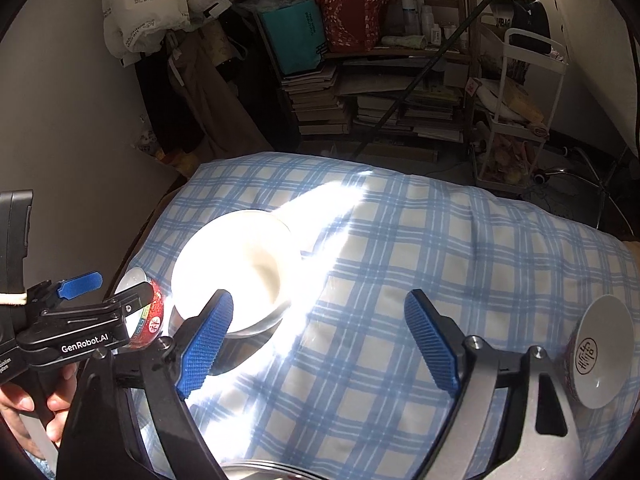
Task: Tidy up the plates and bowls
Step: 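Move both tools to the rim of the large plain white bowl, then close both tools on the white bowl rim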
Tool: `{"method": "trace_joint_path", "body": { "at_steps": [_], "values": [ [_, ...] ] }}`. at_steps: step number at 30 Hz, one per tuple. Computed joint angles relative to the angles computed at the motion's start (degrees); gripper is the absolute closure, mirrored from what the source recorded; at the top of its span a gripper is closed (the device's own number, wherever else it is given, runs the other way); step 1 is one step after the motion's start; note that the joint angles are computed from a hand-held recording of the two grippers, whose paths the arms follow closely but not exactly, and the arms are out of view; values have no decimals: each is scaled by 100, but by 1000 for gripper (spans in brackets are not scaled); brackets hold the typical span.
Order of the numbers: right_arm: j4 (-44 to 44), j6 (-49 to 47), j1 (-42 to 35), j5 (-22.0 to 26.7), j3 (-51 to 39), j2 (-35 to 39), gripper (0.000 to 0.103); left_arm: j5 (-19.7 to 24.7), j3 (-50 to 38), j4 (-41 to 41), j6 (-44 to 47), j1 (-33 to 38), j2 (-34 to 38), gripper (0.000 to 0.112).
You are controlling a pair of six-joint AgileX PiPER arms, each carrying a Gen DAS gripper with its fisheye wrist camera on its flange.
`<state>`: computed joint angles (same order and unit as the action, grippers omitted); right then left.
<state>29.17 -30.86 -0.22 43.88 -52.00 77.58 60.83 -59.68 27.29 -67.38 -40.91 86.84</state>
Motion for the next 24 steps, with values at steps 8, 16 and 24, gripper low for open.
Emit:
{"method": "trace_joint_path", "body": {
  "at_steps": [8, 16, 24],
  "values": [
    [-56, 269, 456, -365, -352, 1021, 27, -720, -64, -570, 706, 810, 522, 23],
    [290, 110, 397, 66, -827, 1871, 57, -1025, -410, -1122, 1448, 1048, 1118, 81],
    [777, -167, 301, 524, -816, 1965, 91, -1341, -250, -1218, 1333, 912, 1112, 102]
  ]
}}
